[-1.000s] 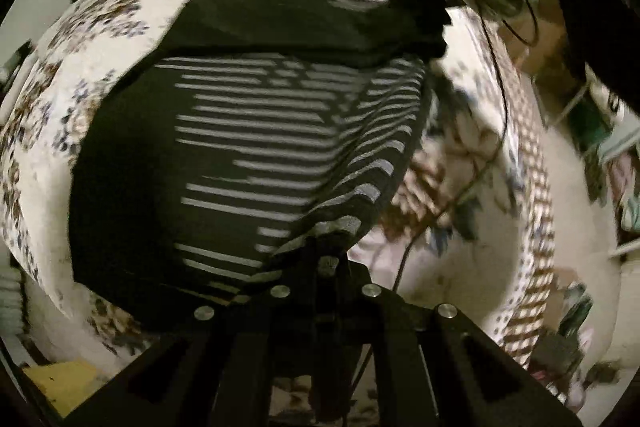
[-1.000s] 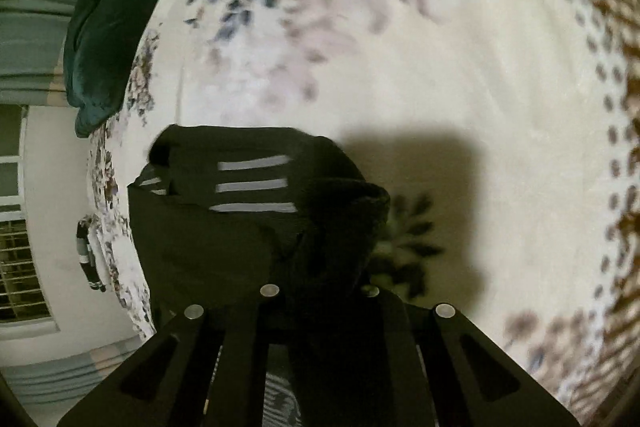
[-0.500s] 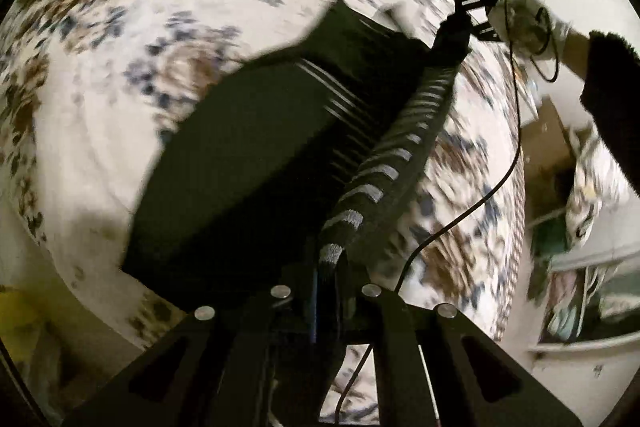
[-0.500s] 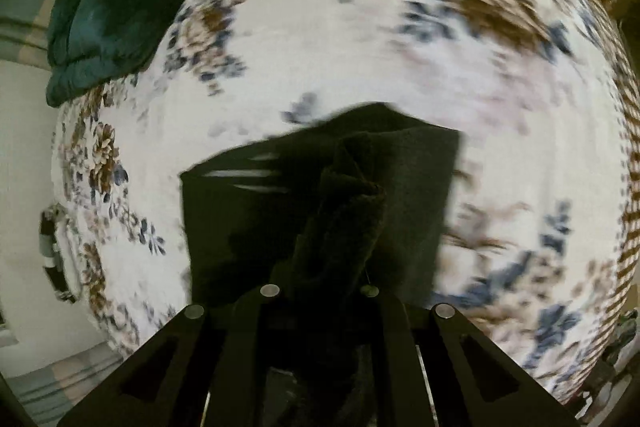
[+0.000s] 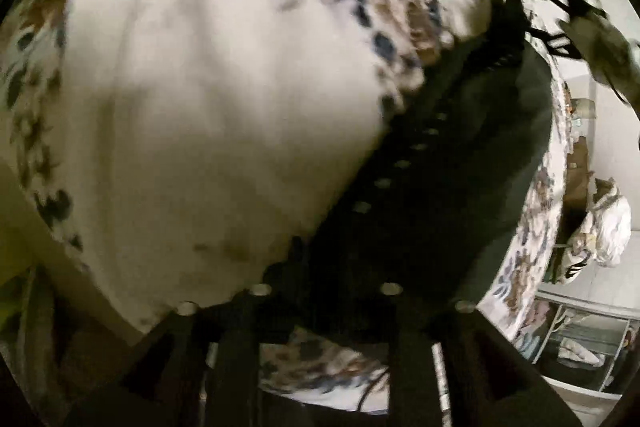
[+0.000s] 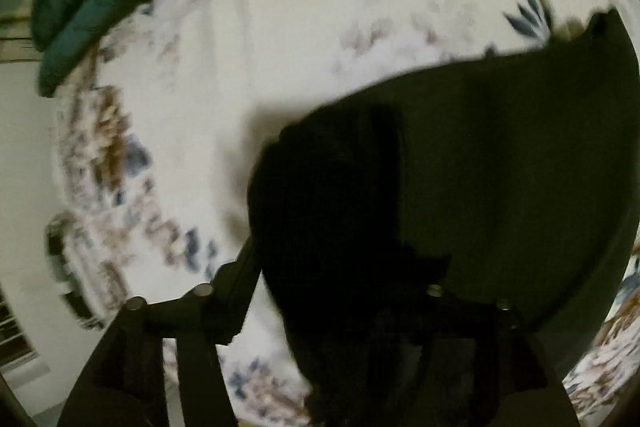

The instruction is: Fold small clothes

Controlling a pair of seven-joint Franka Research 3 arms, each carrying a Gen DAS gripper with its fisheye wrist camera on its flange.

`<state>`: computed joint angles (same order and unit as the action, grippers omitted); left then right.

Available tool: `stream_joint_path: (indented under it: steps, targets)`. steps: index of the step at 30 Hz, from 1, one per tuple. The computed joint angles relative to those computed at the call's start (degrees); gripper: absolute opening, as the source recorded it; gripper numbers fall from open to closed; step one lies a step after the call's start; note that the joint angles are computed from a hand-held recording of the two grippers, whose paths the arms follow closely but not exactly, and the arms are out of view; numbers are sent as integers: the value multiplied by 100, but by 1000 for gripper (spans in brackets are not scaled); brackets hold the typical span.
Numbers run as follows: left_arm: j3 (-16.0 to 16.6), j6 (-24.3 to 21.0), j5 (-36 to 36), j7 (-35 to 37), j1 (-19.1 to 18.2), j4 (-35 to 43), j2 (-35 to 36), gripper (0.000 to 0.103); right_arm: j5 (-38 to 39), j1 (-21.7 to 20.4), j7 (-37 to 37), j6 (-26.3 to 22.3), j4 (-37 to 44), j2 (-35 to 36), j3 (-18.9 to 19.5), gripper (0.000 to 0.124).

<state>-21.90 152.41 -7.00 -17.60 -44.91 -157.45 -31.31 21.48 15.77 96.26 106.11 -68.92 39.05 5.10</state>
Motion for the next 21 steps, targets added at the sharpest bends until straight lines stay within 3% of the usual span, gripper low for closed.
stream_joint_path:
  steps: [2,4,8,12,18,21]
  targets:
    - [31,-183,82,135,-7,67,-59,46,323,-250,-339,163,-747,-564,68,61]
    - [99,-227,128,335,15,142,-27,53,432,-397,-697,239,-1352,-1059,29,61]
    - [269,-449,304,1002,266,624,312,54,328,-527,-1256,398,-1940,-1552,-138,61]
    - [351,-380,823,1749,899,1260,834,54,393,-727,-1693,900,-2520,-1947,-302,61]
    - [620,109,1697,3240,1971,3130,2696,60,851,-1302,-1859,1106,-3138,-2017,-576,61]
    - [696,-47,1919,3780,2305,4240,3711,60,1184,-1555,-1931,1108,-3058,-1786,-586,61]
